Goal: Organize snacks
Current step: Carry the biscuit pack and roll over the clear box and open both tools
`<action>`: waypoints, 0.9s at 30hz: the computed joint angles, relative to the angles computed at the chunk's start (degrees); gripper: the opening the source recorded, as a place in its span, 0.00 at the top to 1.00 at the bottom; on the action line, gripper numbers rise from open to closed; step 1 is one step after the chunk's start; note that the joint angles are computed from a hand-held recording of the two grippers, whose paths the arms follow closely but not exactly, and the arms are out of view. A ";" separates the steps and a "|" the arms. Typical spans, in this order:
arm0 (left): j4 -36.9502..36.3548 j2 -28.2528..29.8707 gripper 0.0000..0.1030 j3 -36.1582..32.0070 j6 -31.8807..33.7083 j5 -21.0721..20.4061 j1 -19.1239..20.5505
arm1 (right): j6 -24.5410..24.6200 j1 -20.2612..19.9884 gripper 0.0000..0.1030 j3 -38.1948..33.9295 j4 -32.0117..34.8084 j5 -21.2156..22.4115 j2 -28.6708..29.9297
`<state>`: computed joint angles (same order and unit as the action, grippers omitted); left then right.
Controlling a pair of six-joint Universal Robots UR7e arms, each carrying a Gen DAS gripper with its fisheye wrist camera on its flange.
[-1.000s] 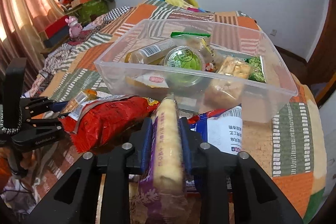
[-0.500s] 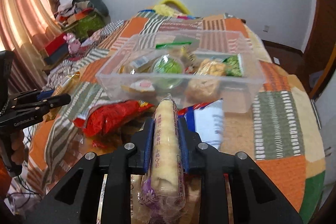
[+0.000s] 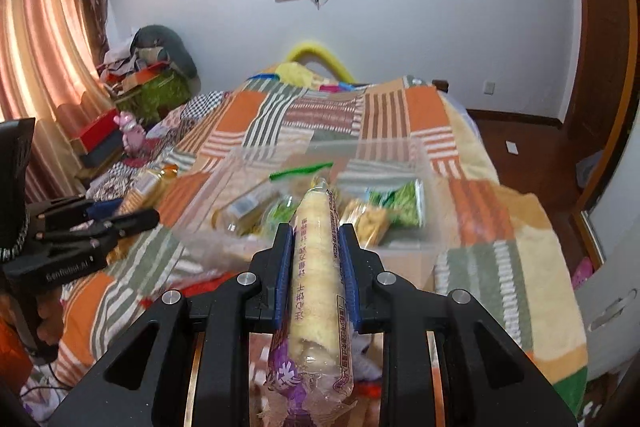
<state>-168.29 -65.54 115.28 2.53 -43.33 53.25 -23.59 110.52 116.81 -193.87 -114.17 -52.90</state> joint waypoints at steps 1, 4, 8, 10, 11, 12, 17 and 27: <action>-0.57 0.84 0.66 -0.74 0.73 -0.29 0.13 | 0.00 -0.12 0.79 -0.46 -0.20 0.12 0.19; -1.41 3.29 0.66 -3.23 1.86 -1.21 0.77 | 0.10 -0.90 0.79 -2.35 -1.07 0.30 0.89; -1.27 6.43 0.66 -6.79 2.75 -1.98 1.88 | -0.33 -1.51 0.79 -4.85 -1.43 -0.74 2.24; -1.33 7.88 0.66 -8.26 3.46 -1.76 2.30 | -0.16 -1.91 0.87 -5.83 -1.51 -0.97 2.66; -1.13 8.68 0.66 -9.18 3.77 -1.67 2.59 | -0.15 -2.15 0.90 -6.47 -1.28 -0.99 2.94; -0.95 9.18 0.66 -9.80 3.89 -1.76 2.84 | -0.02 -2.29 0.90 -6.73 -0.78 -1.10 2.88; 2.95 11.40 0.66 -13.51 2.58 -2.84 4.51 | 0.00 -2.92 0.90 -8.72 1.59 -3.54 4.11; 8.57 11.39 0.42 -15.34 -1.29 -5.78 6.10 | 0.34 -3.55 0.67 -5.54 5.90 -0.57 0.63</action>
